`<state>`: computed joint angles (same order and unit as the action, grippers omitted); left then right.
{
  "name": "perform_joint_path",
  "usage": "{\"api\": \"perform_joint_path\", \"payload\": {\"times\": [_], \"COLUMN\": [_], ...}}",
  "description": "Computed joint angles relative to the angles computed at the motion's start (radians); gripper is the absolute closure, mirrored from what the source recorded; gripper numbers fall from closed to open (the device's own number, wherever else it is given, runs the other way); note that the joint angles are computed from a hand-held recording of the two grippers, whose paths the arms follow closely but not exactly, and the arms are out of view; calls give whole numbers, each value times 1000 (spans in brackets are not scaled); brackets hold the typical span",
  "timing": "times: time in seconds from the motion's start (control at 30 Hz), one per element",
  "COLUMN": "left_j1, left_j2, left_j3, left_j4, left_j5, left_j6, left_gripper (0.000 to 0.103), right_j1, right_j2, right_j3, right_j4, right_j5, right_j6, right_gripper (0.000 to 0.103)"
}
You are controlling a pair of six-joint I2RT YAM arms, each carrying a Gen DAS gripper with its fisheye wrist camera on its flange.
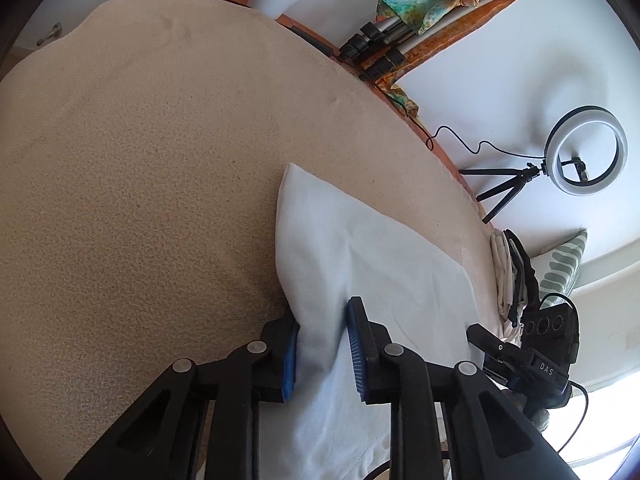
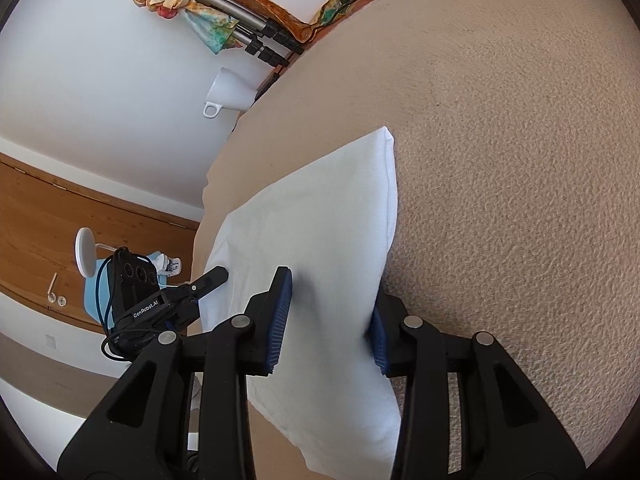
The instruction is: Fold small clothes
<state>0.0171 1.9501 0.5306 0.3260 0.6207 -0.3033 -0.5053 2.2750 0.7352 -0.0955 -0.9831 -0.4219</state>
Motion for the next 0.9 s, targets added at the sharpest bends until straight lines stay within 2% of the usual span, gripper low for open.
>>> {"api": "perform_joint_path", "payload": {"times": [0.1,0.2,0.37,0.5,0.67,0.9], "left_j1": [-17,-35,-85,-143,-242,-446], "left_j2": [-23,-55,-149,-261,-416,-585], "left_j3": [-13,-28,-74,-119,-160,-158], "left_j4": [5,6,16,8,-29,-87], "left_j5": [-30,-55,-135,-206,-287,-453], "left_j6": [4,7,15,17,-4,-56], "left_gripper": [90,93,96,96,96,96], "right_j1": [28,46,90,122,137,43], "right_j2": [-33,-75,-211,-332,-536,-808], "right_j3": [-33,-66,-182,-260,-350,-393], "right_j4": [56,95,223,276,264,85], "right_j5": [39,69,152,211,265,266], "right_j6": [37,52,98,122,112,3], "right_gripper": [81,88,91,91,92,92]}}
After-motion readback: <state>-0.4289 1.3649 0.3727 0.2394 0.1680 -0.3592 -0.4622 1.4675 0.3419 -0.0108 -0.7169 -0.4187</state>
